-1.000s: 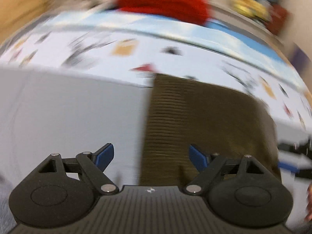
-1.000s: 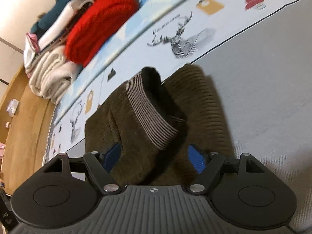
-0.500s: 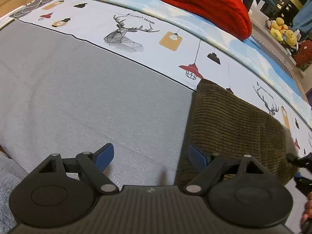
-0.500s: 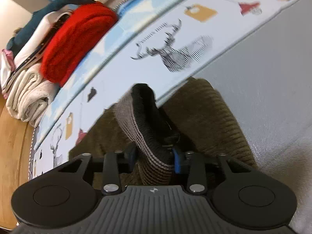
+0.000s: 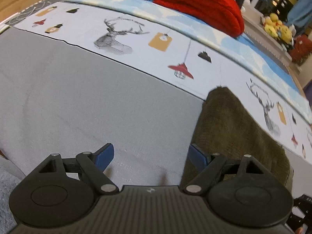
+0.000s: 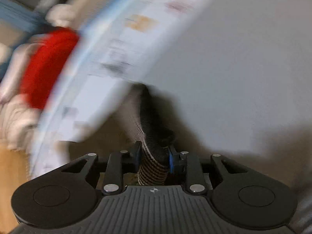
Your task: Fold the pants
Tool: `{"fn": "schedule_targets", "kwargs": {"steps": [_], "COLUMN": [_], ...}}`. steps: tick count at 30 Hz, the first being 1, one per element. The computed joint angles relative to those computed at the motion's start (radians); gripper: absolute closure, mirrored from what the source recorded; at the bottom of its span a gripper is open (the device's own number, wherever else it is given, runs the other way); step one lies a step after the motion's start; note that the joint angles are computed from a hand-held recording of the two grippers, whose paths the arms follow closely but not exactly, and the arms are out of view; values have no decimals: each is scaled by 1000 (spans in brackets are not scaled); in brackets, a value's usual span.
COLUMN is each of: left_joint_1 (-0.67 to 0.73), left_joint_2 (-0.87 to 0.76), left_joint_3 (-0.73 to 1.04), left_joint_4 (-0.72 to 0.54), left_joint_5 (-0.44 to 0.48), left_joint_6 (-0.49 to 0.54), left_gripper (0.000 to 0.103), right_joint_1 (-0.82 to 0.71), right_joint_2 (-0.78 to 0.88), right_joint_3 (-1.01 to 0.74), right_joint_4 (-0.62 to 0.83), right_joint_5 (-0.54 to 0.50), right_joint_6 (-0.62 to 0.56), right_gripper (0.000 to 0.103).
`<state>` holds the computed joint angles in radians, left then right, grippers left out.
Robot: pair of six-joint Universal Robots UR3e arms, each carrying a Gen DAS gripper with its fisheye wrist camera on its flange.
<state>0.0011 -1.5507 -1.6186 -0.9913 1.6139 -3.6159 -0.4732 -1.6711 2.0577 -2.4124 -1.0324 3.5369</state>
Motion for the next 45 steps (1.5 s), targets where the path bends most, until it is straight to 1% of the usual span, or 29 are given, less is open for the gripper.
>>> {"fn": "schedule_targets", "kwargs": {"steps": [1,2,3,6,7,8,9,10,13,14,15,16,17,19,21,22,23,24,26,27,29,32,34,36,40,43,45], "left_joint_1": [-11,-18,-25,-34,-36,-38,-39,-45,-57,-59,-64,-70,-82,-118,-175,-200,-213,-212,-205,-202,-197,-191,-177,-168,-185,-196,-192], "left_joint_2": [-3,-5,-11,-19,-19,-20,-24,-30,-45,-50,-60,-72,-88,-118,-133,-144,-152,-152,-150,-150,-143,-112,-70,-20,74,111,121], "left_joint_3": [-1,-5,-1,8,8,8,11,17,22,22,24,27,32,28,-1,0,5,6,17,29,48,80,98,98,74,73,81], "left_joint_4": [5,14,13,7,8,8,4,-1,0,2,3,-1,-10,-13,44,53,52,50,30,10,-24,-95,-157,-197,-227,-246,-266], "left_joint_5": [7,11,15,9,4,-4,-13,-13,-32,-43,-56,-69,-73,-61,36,88,117,115,104,99,90,66,21,-13,-10,-12,-18], "left_joint_6": [1,2,2,-4,-2,7,23,36,62,67,73,81,84,91,81,77,84,95,98,100,108,120,138,153,159,159,162], "left_gripper": [15,15,15,15,15,15,15,15,15,15,15,14,14,14,6,0,0,0,0,0,0,0,0,0,0,0,0], "right_joint_1": [-8,6,11,-16,-17,-8,5,39,99,110,124,139,138,121,84,60,39,20,5,21,77,113,118,112,66,77,86], "right_joint_2": [-12,-15,-18,0,16,22,13,7,-44,-56,-52,-40,-35,-26,-54,-90,-123,-150,-162,-146,-97,-114,-168,-256,-487,-522,-498], "right_joint_3": [6,-24,-28,-41,-50,-58,-66,-90,-69,-46,-32,-30,-14,-5,-14,-5,15,33,34,16,-15,-28,-37,-31,26,26,15], "right_joint_4": [-9,16,8,41,36,37,51,64,5,-24,-37,-34,-48,-56,-6,11,7,5,39,70,110,123,147,187,324,365,357], "right_joint_5": [25,14,17,48,48,32,6,-43,-157,-180,-212,-247,-255,-242,-195,-168,-146,-118,-72,-84,-140,-182,-177,-153,-82,-103,-107], "right_joint_6": [-16,-51,-78,-119,-100,-88,-91,-98,-174,-209,-237,-232,-207,-191,-190,-178,-170,-173,-220,-248,-284,-263,-253,-267,-400,-432,-398], "right_gripper": [76,76,76,73,69,61,57,53,51,48,46,40,30,25,25,26,26,26,26,26,26,25,25,24,19,17,17]}}
